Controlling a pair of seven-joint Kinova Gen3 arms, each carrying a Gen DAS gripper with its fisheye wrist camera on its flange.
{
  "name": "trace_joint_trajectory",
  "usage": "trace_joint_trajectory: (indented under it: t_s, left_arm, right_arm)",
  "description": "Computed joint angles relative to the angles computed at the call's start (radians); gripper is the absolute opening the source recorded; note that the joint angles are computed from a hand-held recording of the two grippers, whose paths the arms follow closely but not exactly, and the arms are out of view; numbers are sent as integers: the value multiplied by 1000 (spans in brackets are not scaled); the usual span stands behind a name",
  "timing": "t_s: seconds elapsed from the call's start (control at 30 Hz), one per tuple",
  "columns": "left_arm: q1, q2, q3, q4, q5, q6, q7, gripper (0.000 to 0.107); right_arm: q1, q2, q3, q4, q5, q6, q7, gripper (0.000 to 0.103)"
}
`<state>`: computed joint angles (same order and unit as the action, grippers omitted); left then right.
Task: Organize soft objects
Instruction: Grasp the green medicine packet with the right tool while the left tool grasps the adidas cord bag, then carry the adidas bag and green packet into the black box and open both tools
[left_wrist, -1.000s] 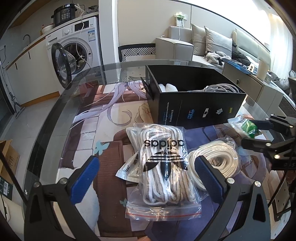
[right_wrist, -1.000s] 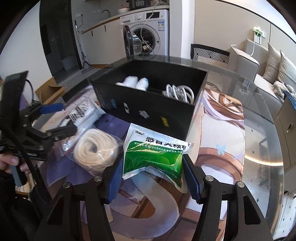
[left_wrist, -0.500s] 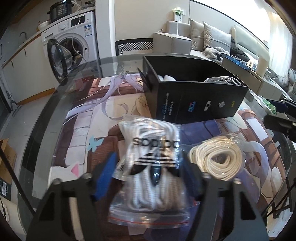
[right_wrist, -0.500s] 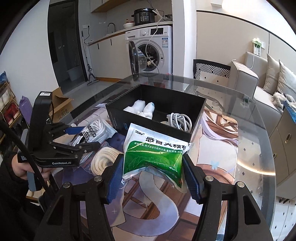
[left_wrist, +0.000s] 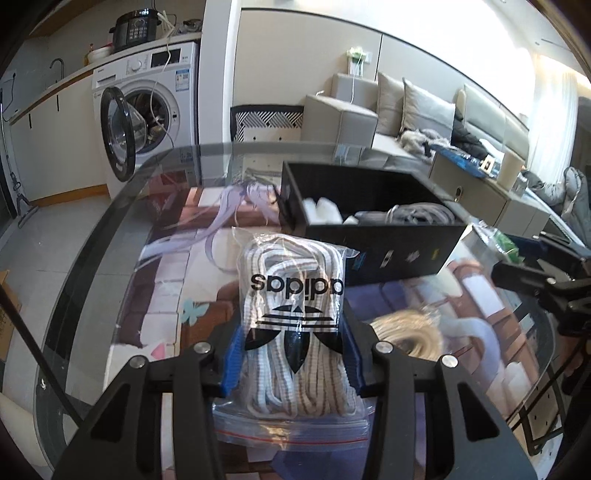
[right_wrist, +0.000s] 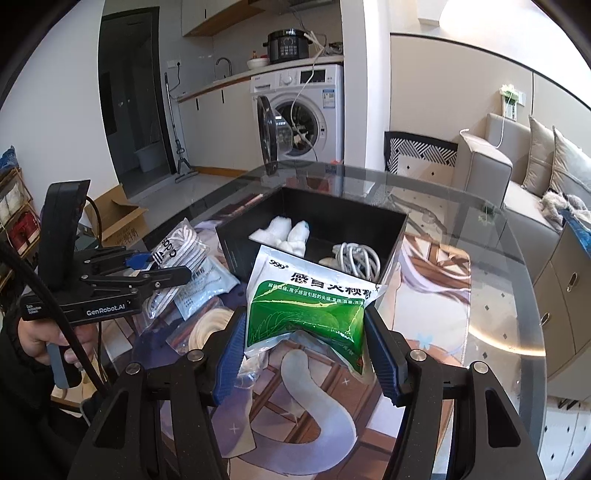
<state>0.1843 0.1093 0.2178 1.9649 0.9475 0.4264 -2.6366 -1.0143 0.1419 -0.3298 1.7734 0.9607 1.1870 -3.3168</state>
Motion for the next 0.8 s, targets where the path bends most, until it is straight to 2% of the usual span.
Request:
trace_joint_trajectory:
  t_s: [0.47, 0.8]
  left_arm:
    - [33, -11, 9, -51, 144, 13, -119, 44]
    - [51, 12, 26, -105, 147, 10, -111, 44]
  right_arm:
    - [-42, -9, -24, -12, 87, 147, -98, 62]
    - [-57, 5, -17, -59, 128, 220, -103, 62]
